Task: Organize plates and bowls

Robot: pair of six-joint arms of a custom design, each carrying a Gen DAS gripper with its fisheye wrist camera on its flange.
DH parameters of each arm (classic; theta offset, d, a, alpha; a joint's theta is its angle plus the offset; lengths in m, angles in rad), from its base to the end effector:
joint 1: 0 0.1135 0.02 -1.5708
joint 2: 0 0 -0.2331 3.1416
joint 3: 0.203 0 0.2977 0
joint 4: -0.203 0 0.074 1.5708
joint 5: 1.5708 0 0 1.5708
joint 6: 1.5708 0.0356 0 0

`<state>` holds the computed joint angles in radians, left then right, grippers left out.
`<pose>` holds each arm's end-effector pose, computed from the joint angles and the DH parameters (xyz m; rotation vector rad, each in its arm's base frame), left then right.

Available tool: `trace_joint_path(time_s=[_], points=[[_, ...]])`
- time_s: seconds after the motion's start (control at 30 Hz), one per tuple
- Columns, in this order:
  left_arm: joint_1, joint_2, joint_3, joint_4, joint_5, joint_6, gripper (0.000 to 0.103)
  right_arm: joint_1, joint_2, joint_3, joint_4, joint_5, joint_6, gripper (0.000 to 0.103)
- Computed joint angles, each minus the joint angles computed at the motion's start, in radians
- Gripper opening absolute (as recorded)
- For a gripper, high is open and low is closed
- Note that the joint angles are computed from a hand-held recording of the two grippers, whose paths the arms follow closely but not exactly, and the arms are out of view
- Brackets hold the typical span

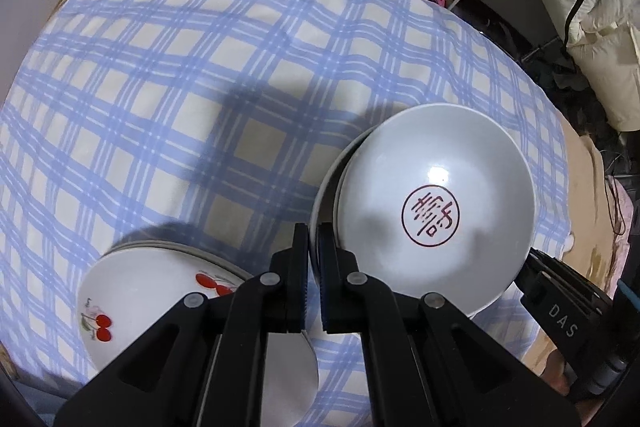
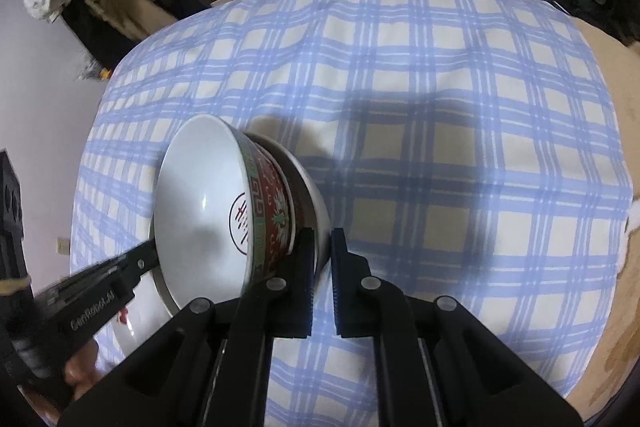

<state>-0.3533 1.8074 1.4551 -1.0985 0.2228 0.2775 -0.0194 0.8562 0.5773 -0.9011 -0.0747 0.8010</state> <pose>0.3557 -0.1396 0.1879 0.9533 2.8564 -0.3435 0.2058 -0.0013 0.1658 1.0946 2.5689 0.3070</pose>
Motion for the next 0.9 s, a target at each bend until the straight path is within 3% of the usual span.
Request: trace_joint_path(time_s=[0.17, 0.3, 0.47, 0.67, 0.77, 0.9], points=[[-0.003, -0.012, 0.014, -0.017, -0.019, 0.010, 0.004, -0.004, -0.069, -0.008, -0.016, -0.021, -0.004, 0.009], [-0.026, -0.016, -0.005, 0.003, -0.059, -0.007, 0.004, 0.022, 0.025, 0.021, -0.024, 0.004, 0.010, 0.008], [0.006, 0.028, 0.035, -0.032, -0.004, -0.024, 0.005, 0.025, 0.061, 0.030, -0.017, 0.001, 0.017, 0.008], [0.012, 0.028, 0.014, -0.013, -0.011, -0.018, 0.004, 0.044, 0.117, 0.027, 0.014, 0.003, 0.061, 0.010], [0.004, 0.042, 0.022, -0.014, -0.016, -0.022, 0.004, -0.006, 0.116, 0.010, 0.028, -0.067, 0.048, 0.011], [0.000, 0.028, 0.007, 0.000, -0.025, -0.012, 0.004, -0.153, 0.118, -0.027, 0.046, -0.260, -0.027, 0.013]])
